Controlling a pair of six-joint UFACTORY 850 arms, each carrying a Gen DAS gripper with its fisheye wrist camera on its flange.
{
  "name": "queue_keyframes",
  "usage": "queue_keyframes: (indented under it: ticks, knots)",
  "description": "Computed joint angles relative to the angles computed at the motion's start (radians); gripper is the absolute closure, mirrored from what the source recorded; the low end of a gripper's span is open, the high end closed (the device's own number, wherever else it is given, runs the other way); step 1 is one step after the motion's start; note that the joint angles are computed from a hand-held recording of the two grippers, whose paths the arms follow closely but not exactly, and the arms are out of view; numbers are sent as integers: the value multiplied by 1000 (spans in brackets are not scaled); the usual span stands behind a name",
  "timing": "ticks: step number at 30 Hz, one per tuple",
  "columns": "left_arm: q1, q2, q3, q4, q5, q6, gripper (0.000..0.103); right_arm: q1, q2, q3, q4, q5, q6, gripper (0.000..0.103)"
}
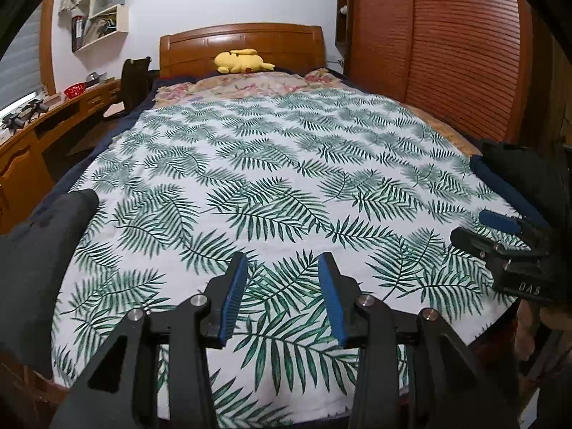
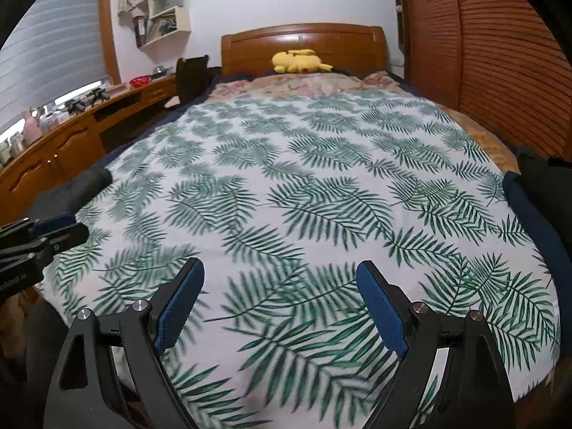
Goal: Fold large clothes
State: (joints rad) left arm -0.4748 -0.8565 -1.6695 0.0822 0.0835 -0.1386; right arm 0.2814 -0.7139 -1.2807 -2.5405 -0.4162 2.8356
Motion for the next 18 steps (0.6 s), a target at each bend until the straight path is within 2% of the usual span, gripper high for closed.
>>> queue_keyframes:
  ticks: [3,18]
  knots:
    - [2,47,54,-73,42,72,63,19,33,30,-5,-27,8,15]
    - [-1,241,243,-153,206,131,63,99,196,145,32,-170,-51,14]
